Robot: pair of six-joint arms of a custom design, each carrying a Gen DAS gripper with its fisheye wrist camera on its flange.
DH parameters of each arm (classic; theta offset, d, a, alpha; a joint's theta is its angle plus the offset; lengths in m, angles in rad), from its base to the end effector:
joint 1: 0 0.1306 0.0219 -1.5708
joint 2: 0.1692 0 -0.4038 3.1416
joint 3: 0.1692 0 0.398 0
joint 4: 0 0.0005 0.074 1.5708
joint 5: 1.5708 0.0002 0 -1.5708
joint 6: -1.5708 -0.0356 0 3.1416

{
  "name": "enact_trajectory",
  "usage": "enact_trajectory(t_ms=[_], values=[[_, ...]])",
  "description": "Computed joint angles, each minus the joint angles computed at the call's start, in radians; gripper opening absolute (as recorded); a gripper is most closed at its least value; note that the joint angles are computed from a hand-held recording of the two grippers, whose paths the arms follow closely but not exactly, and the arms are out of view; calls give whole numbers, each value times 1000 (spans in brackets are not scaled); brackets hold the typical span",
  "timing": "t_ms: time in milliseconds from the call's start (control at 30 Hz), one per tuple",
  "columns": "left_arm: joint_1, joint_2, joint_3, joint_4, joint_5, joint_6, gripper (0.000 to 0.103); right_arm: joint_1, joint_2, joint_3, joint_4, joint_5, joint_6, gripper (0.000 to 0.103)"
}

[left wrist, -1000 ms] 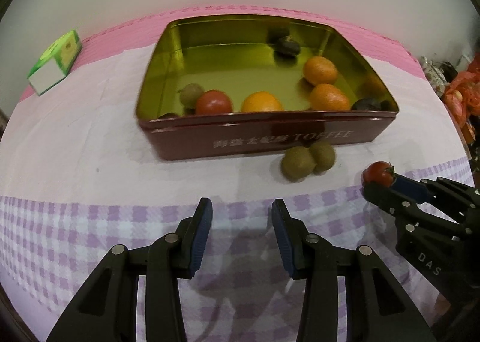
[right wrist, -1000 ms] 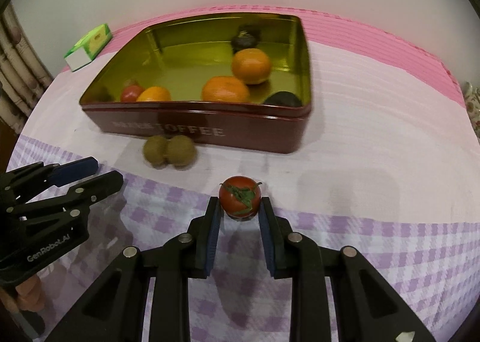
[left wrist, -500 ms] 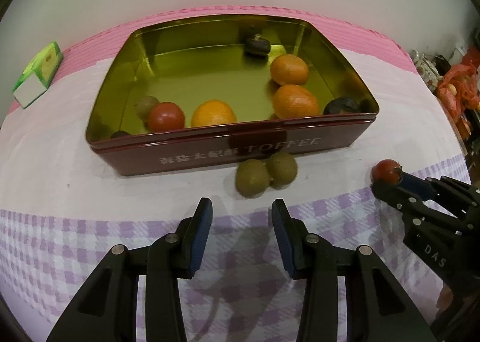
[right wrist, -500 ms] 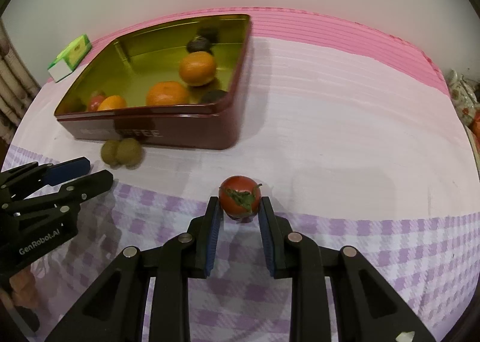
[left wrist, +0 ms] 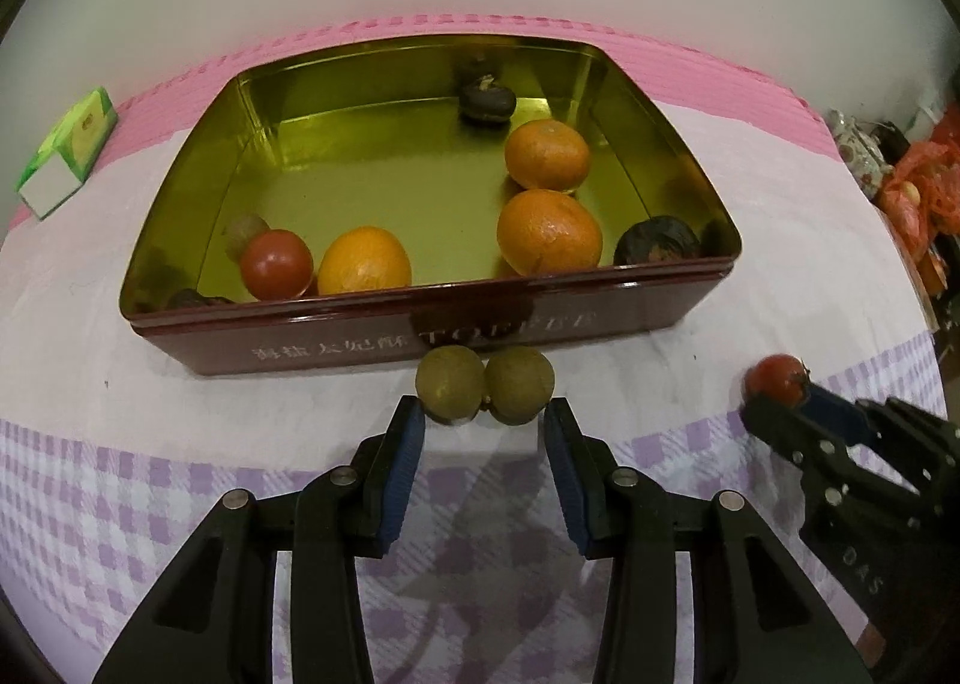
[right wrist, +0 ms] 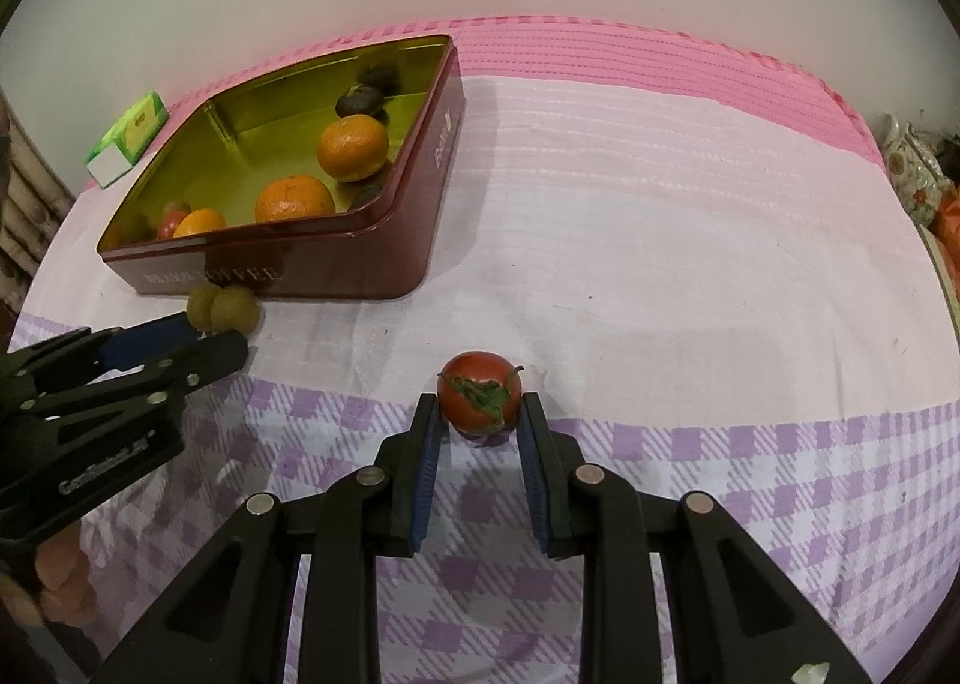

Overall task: Organize fruits
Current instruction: 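Move left tool to the two olive-green fruits and close on them, then lift the tomato and green fruits with both tools over the tin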

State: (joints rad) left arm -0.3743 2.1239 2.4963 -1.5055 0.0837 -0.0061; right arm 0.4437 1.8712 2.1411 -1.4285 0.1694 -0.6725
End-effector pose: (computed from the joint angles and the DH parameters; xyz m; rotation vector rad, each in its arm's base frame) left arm 0.6557 -0.2613 0.4791 0.5387 2.6641 -0.2226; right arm 0.5734 0.2653 0.4968 0.3561 2.6789 0.1045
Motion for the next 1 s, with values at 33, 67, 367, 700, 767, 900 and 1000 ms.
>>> enact_trajectory(t_ms=[33, 67, 367, 700, 767, 900, 1000], values=[[0, 3, 4, -1, 0, 6, 44, -1, 1, 1, 3, -4, -1, 24], [-3, 5, 6, 1, -4, 7, 45, -1, -1, -2, 5, -4, -1, 24], [-10, 15, 15, 9, -20, 38, 47, 2, -2, -5, 6, 8, 3, 25], [-19, 76, 121, -42, -62, 105, 55, 2, -4, -9, 11, 7, 4, 25], [-20, 79, 124, -41, -76, 103, 53, 2, -3, -6, 9, 8, 4, 25], [-13, 66, 100, -25, -86, 90, 46, 2, -2, -4, 8, 11, 5, 25], [-12, 42, 58, -8, -88, 83, 46, 5, 1, 1, 3, 18, 8, 25]])
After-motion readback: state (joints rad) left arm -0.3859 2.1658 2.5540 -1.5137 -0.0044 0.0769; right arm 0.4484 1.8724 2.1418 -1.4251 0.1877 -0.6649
